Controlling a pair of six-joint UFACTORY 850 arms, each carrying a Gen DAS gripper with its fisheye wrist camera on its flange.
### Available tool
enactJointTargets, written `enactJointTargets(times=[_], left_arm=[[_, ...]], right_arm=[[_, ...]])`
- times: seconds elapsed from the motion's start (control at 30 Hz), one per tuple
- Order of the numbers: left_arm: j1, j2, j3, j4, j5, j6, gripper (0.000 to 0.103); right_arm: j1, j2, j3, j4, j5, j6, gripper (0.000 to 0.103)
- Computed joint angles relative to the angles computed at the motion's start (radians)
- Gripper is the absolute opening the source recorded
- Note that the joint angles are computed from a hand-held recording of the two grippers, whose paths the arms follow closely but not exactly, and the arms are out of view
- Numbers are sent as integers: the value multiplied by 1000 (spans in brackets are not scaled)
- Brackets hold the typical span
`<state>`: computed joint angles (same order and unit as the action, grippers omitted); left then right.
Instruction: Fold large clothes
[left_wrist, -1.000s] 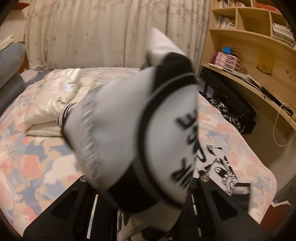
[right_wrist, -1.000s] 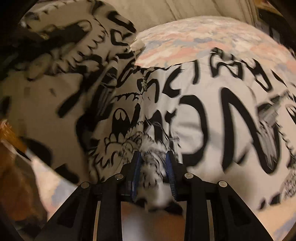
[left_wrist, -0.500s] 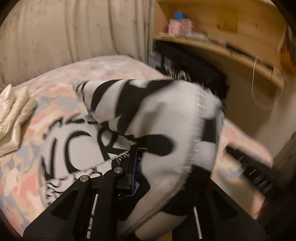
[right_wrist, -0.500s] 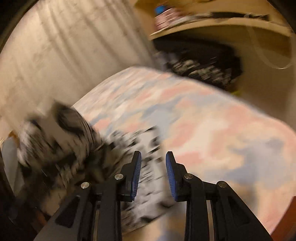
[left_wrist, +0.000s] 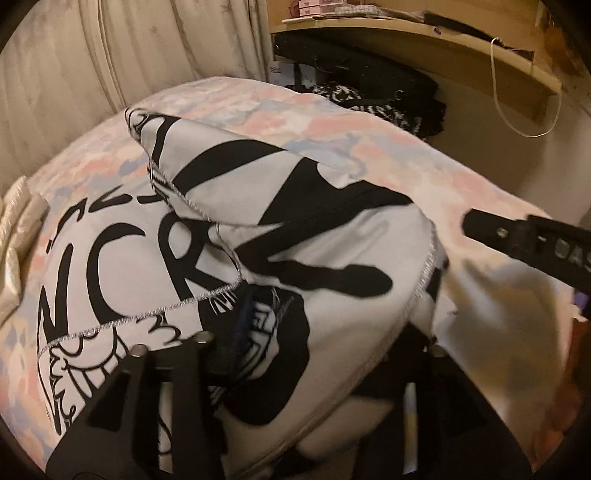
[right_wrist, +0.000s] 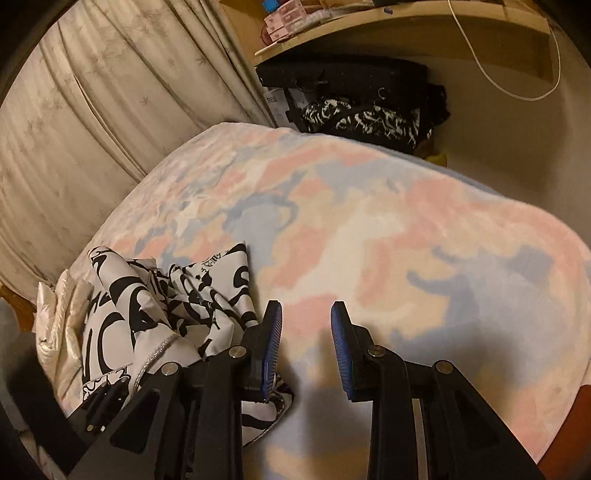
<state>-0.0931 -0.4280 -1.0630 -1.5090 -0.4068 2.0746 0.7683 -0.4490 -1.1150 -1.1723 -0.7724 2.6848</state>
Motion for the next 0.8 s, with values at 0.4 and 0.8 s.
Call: enactJointTargets(times=[0.4, 0.8], left_arm=[[203, 174, 53, 190, -213, -193, 58], [322, 1, -186, 448, -145, -681, 58]], right_arm=[[35, 35, -46, -110, -22, 30, 45], [-44, -19, -157, -69, 213, -228, 64]])
